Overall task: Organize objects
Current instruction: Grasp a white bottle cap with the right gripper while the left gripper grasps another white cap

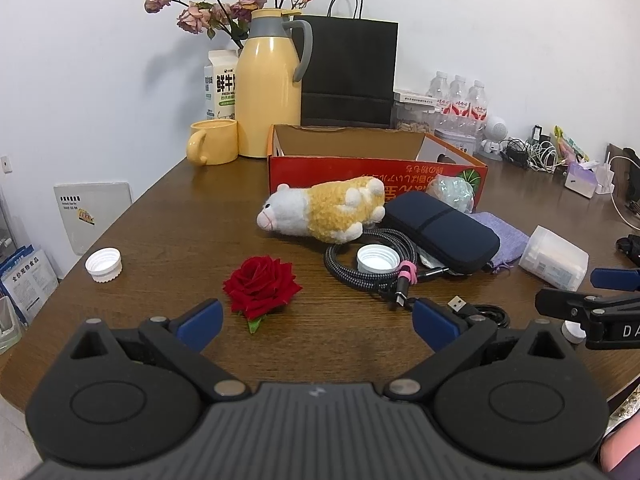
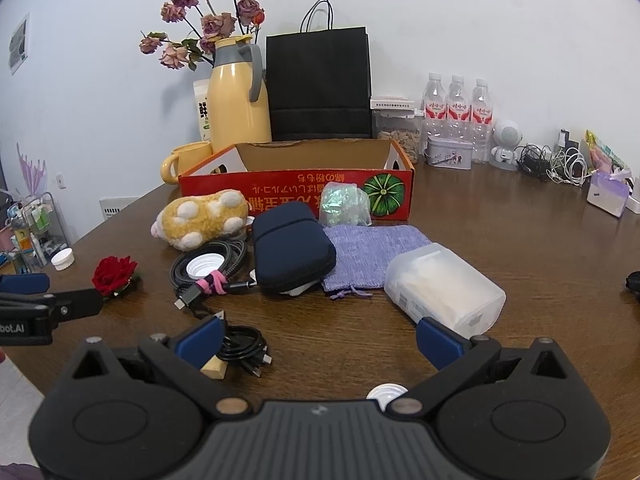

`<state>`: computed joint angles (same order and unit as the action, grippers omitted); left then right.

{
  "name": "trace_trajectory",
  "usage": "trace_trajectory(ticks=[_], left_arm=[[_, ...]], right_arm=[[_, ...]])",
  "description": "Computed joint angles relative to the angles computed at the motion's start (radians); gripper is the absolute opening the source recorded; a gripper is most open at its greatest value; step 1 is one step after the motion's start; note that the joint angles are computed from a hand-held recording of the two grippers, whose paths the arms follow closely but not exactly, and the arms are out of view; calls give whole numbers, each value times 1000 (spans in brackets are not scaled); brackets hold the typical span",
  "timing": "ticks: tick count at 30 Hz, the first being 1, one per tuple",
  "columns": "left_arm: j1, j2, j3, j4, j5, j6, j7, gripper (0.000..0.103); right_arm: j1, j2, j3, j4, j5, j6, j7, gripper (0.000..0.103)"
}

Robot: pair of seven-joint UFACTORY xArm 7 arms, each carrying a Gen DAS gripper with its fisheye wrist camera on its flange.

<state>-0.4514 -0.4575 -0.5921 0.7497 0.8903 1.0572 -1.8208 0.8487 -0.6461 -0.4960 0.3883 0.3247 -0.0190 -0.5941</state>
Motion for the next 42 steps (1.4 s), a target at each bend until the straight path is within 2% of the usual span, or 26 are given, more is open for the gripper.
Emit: trace_trajectory(ticks=[7,13,15,16,18,19,25,30,36,42], left_arm=[[1,-39,17,-36,-11,-37,-18,103],[24,-108,27,-92,-47,-105,-25,103],[39,-122,18,-100,-63,-108,-21,103],[46,-128,13,-102,-71,-106,-18,103],[59,-137,3,-104,-85,-100,-12,103],[64,-144,-1,-107,-91,-99,-11,103],[91,-196,-16,-124,-127,-68,3,103],[123,-252,-16,-144,-160,-8,15,103],[179,-305,15,-188,-176,45,46,103],[243,-321,78,-230,-158,60,98,94]], right_arm=[[-48,16,20,-12,-12,7,0,103],[-95,28,11,-27,-11,33,-33,81],[-104,35,4,-33,-10,30,-53,59],[-104,37,-3,-36,-8,28,-63,55],[-75,19,-41,-41,-5,20,-97,34],[-61,13,-59,-38,-1,27,-110,27],[13,4,-121,-9,40,50,-180,27],[107,4,-169,22,82,32,-232,27],[237,18,-239,72,93,-12,-259,27],[357,62,-307,126,68,-56,-227,27]])
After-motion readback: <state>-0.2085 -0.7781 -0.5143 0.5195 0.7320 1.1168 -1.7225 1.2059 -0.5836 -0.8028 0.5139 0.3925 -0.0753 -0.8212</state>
